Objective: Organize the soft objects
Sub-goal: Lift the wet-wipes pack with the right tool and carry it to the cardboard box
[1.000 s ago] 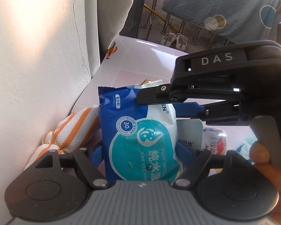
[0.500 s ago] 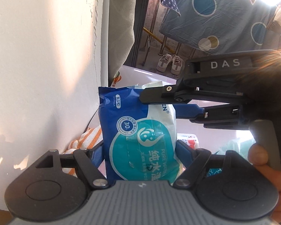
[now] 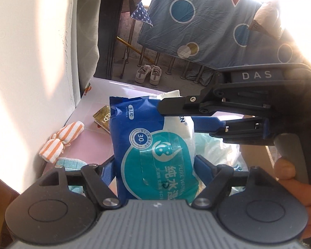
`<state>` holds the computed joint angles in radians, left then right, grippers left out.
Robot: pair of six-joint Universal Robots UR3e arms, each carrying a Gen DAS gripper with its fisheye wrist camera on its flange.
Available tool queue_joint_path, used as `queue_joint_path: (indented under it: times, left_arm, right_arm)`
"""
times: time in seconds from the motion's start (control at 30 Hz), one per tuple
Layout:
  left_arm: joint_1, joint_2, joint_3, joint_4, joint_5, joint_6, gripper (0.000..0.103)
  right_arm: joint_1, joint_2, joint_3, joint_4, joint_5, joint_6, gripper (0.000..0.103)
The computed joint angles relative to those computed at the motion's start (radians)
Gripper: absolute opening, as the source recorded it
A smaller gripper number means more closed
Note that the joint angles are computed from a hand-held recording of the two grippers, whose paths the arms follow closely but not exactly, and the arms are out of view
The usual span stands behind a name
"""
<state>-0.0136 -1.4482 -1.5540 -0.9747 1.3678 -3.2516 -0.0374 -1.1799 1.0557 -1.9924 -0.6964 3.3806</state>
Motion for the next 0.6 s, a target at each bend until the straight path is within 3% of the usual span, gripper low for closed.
queue_joint_path:
  times: [0.13, 0.3, 0.47, 0.6]
  left_arm:
    - [-0.118, -0.010, 0.050, -0.024, 0.048, -0.028, 0.079]
    - [-0.274, -0.088, 0.175, -0.048, 0.094, -0.074, 0.079]
    - [-0.420, -0.251, 0.411, -0.111, 0.127, -0.092, 0.079]
    - [-0.534, -0.470, 0.717, -0.227, 0.165, -0.099, 0.079]
  right_arm:
    - [-0.104, -0.242, 0.230, 0.037, 0.011, -0.074, 0.034]
    - [-0.270, -0.453, 0.328, 0.229, 0.046, -0.219, 0.035]
    - [-0.513, -0.598, 0.295, 0.570, 0.103, -0.463, 0.035]
    - [-0.778, -0.651, 0.219, 0.981, 0.148, -0.786, 0.036]
